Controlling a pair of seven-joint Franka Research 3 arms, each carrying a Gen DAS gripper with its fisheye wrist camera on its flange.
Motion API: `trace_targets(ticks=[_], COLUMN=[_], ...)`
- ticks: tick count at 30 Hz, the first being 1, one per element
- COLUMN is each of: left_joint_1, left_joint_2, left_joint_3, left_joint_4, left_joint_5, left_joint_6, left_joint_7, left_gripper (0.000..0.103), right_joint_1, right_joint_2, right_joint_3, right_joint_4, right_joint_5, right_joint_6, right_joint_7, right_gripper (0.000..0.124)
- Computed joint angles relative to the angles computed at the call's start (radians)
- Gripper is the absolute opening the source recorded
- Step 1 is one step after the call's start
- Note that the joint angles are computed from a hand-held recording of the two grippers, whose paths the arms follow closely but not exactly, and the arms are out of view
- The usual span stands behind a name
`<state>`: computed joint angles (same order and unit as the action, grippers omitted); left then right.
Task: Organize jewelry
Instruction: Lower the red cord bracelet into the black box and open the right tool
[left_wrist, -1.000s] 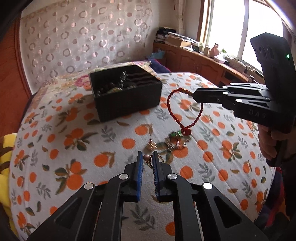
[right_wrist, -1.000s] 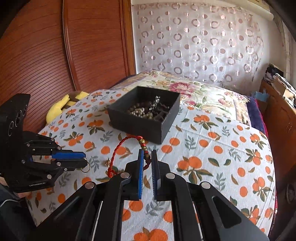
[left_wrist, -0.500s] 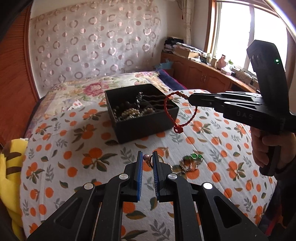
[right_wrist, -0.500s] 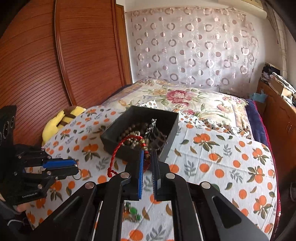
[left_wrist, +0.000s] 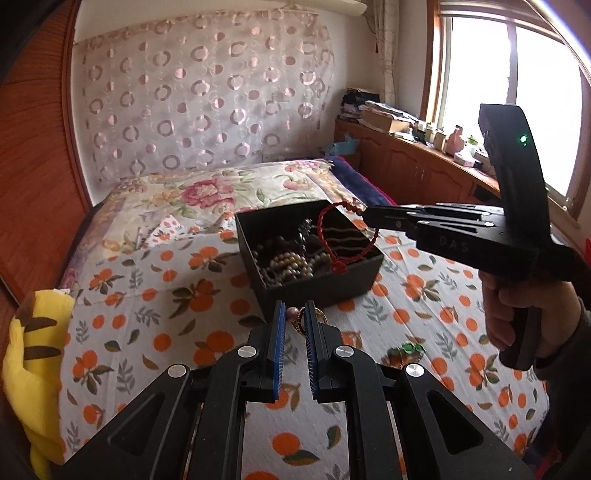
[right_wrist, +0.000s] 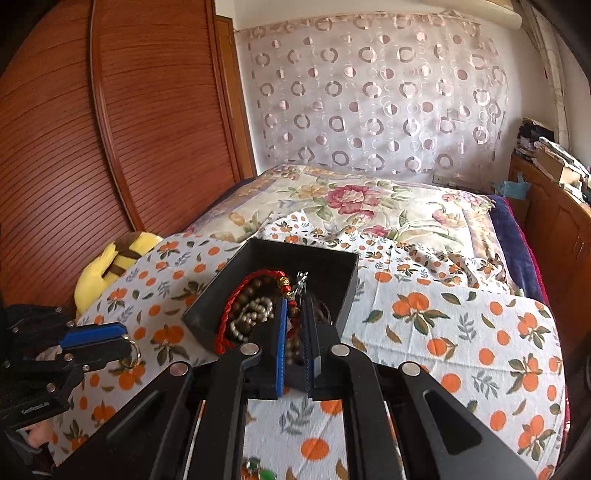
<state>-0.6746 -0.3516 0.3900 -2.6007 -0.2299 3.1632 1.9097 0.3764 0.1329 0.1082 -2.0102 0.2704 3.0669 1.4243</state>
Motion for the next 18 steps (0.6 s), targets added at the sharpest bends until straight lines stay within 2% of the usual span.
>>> trace_targets(ticks=[5,7,9,11,13,14,16,18], left_joint_1=[0.009,0.049,0.05,0.047,0.041,0.045,0.047,0.034], left_joint_2=[0.033,0.06,0.073,0.087,0.101,0.113,0.132,0.155], left_joint_3=[-0.001,-0.034,-0.035,-0.034,-0.032,-0.037,-0.044,-0.04], left_joint_4=[0.037,0.062,0.079,0.099,0.12,0.135,0.16,0.191], left_joint_5=[-0.013,-0.012,-0.037,-0.068,-0.1,-0.113,-0.144,-0.19], left_joint_6=[0.0,-0.014,-0.019,-0.018,-0.022,-0.024,-0.028,-0.033], left_joint_7=[-0.005,-0.018,-0.001,0.023,0.051,0.06,0.084,0.118], left_gripper=[0.009,0.009,0.009,0.009,0.009,0.009,0.009,0.009], right_joint_1=[0.003,-0.02,-0.035,-0.021,-0.009,-0.005,-0.008,0.013], right_joint_2=[0.054,0.069,0.073,0.072,0.067,0.064,0.06,0.055], right_joint_3=[-0.008,0.017,0.033,0.015,-0.001,-0.007,-0.005,-0.031], right_joint_4=[0.061,0.081,0.091,0.095,0.09,0.088,0.084,0.075], right_joint_5=[-0.006,0.031,0.065,0.046,0.018,0.008,0.01,-0.038], right_joint_6=[-0.01,-0.023,-0.042,-0.06,-0.066,-0.067,-0.067,-0.059], right_joint_7=[0.012,-0.021,-0.051,-0.044,-0.038,-0.031,-0.034,0.0], right_gripper=[0.01,0.011,0.011,0.012,0.024,0.026,0.026,0.026])
